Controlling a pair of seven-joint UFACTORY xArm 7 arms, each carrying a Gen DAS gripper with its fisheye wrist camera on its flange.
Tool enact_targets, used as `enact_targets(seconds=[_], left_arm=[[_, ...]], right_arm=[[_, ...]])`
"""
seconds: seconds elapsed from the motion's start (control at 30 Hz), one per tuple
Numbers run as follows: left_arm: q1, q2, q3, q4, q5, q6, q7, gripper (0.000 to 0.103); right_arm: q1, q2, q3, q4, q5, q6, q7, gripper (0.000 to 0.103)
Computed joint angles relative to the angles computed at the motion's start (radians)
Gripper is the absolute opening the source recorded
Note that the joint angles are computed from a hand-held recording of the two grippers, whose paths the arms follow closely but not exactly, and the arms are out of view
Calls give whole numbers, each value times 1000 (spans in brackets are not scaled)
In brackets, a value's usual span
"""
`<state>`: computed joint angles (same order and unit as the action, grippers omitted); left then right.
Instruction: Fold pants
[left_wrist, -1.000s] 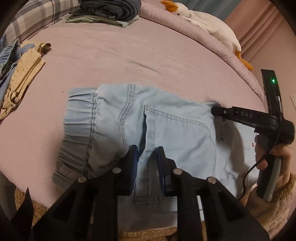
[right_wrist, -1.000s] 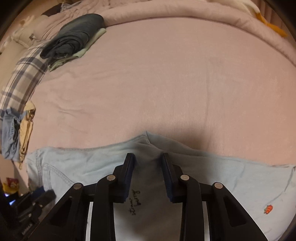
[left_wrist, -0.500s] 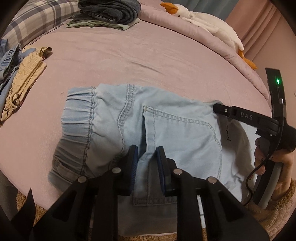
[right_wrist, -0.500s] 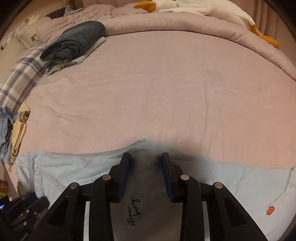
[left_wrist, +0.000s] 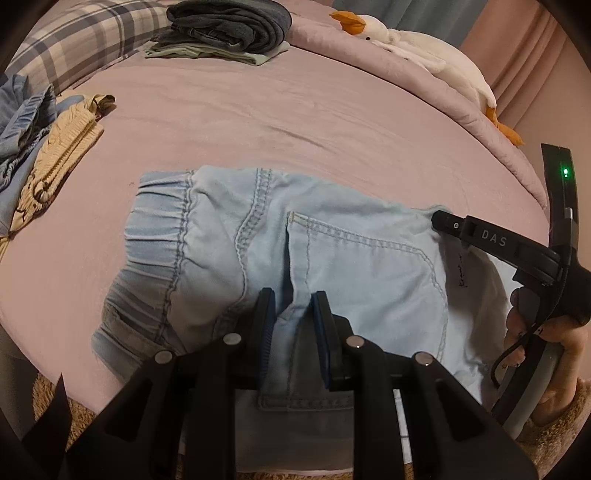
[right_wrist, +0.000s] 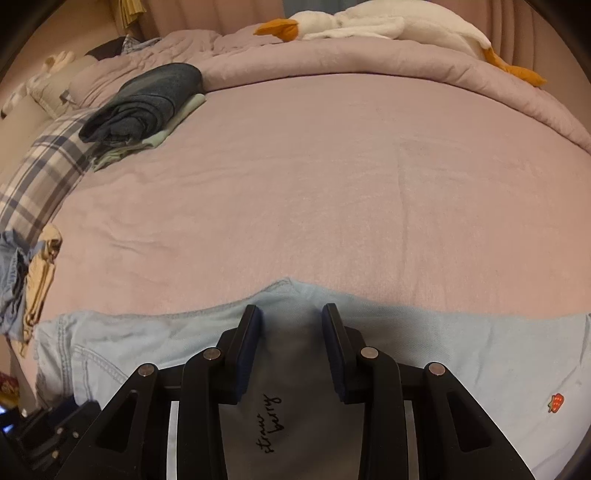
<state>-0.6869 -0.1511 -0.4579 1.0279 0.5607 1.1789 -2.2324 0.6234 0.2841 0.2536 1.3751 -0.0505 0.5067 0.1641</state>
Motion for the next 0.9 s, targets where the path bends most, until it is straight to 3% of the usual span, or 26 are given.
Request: enact_targets(seconds=[0.17,0.27,0.33,0.4,0.5,0.57,0.6,0.63,0.7,0.8,0.9], left_arm=[[10,-68,-33,-57,21,-59,-161,21],[9,-29,-66,-16,50,1,-184,21],[-3,2,-66,14,62,39,-189,21],[-21,28,-57,50,66,80,-189,21],[-43,37,-38,82,90,85,-166,30],[-52,45,-35,108,125,96,-158,52],[-58,54,-35,122,145,104,-154,58],[-62,64,-31,135,160,103,-145,67],[-69,82,-14,152,168,74,-130,70],[-78,106,5,157,190,13,-123,70],[-90,144,25,186,194,-5,-66,70]], right_arm=[[5,1,-6,-10,-5,-32,36,33],[9,-4,-10,-25,-22,-53,49,33],[-23,-20,17,-45,48,-69,20,33],[-85,-48,63,-63,194,-47,-63,33],[-129,-108,67,-96,348,-8,-190,34],[-172,-176,62,-142,436,10,-296,48],[-170,-197,47,-163,441,-3,-295,62],[-174,-232,30,-199,456,-25,-298,65],[-179,-280,2,-248,478,-41,-306,65],[-185,-366,-48,-337,644,-41,-455,65],[-208,-392,-73,-365,596,-38,-396,66]])
